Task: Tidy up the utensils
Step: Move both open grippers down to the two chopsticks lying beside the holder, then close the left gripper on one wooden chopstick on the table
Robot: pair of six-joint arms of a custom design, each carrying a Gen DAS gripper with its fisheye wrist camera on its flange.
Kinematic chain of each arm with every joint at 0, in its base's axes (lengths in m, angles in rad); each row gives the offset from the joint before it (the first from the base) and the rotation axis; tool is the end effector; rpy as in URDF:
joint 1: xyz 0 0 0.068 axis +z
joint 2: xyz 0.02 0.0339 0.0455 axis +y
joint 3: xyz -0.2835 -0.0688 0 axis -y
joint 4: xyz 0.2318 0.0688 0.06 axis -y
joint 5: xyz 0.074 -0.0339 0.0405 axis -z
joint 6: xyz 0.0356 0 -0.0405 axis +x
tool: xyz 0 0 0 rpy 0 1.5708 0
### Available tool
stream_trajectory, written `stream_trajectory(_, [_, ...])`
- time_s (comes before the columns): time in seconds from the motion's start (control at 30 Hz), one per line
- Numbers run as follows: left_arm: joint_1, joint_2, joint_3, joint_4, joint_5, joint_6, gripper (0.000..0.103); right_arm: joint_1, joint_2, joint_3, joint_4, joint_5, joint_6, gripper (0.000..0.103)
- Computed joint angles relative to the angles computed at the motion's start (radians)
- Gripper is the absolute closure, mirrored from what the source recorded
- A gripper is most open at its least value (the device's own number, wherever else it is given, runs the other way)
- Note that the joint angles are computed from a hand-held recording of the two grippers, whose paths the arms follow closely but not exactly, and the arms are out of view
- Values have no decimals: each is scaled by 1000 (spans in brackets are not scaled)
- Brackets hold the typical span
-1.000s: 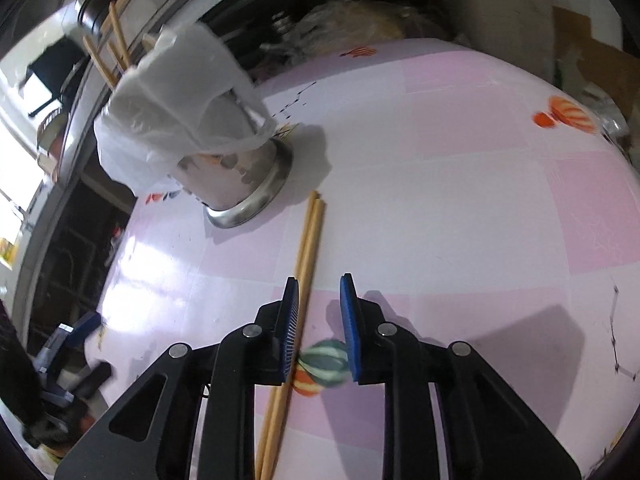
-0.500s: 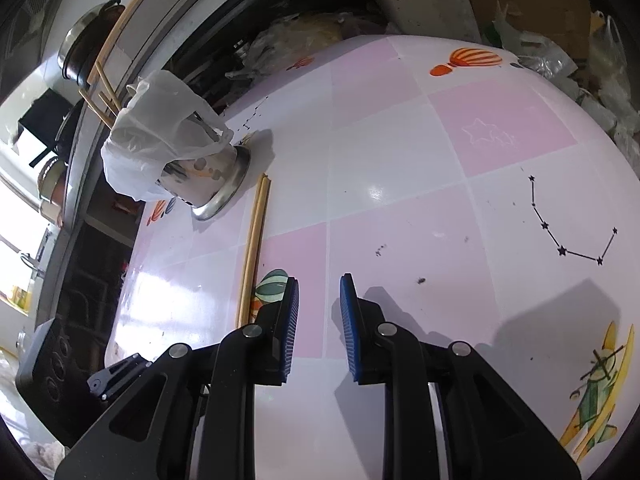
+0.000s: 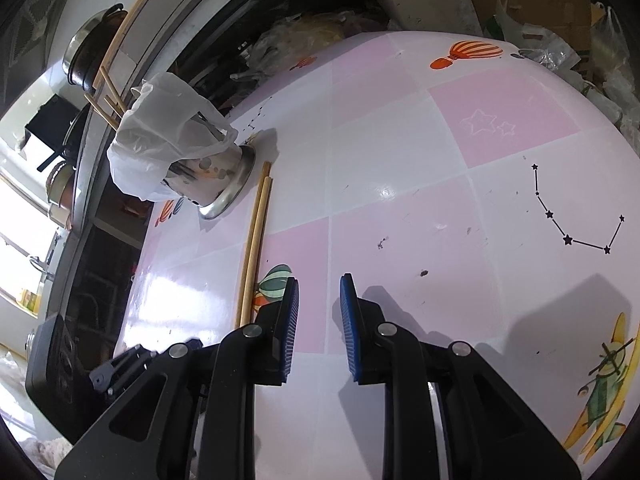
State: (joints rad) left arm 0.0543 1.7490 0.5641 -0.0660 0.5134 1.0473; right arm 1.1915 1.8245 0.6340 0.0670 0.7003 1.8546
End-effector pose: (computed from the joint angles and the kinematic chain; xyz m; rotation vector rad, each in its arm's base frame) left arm 0.2467 -0.0041 0.1007 1.3267 2.2192 -0.3597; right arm 0.1238 0.2485 0.1037 0.9614 2.1854 0.4991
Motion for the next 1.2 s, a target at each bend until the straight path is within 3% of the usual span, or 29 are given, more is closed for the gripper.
stream_trajectory(0.2, [-54,18,40,46,-64,-94,55,6,-5,-6,5,9,7,82])
stream_trajectory(0.5, [-97,25,116,-20,-44,-148,55,25,-21,1,-31,34,24,82])
stream_trajectory(0.7, [-176,60,126,55,-120,-204,57,32,-27,-1,-30,46,26,82])
stream_trajectory(0.8, [-187,77,141,59,-137,-227,68,34,-29,1,-36,50,30,82])
stream_trajectory(0.93, [-186,89,159,31,-170,-237,96,39,-28,-1,-35,57,41,82])
stream_trajectory(1.03, [-164,96,168,5,-171,-241,102,40,-27,-2,-31,57,44,82])
stream_trajectory(1.2, [-91,76,149,-33,-157,-182,103,45,-26,7,-37,61,42,82])
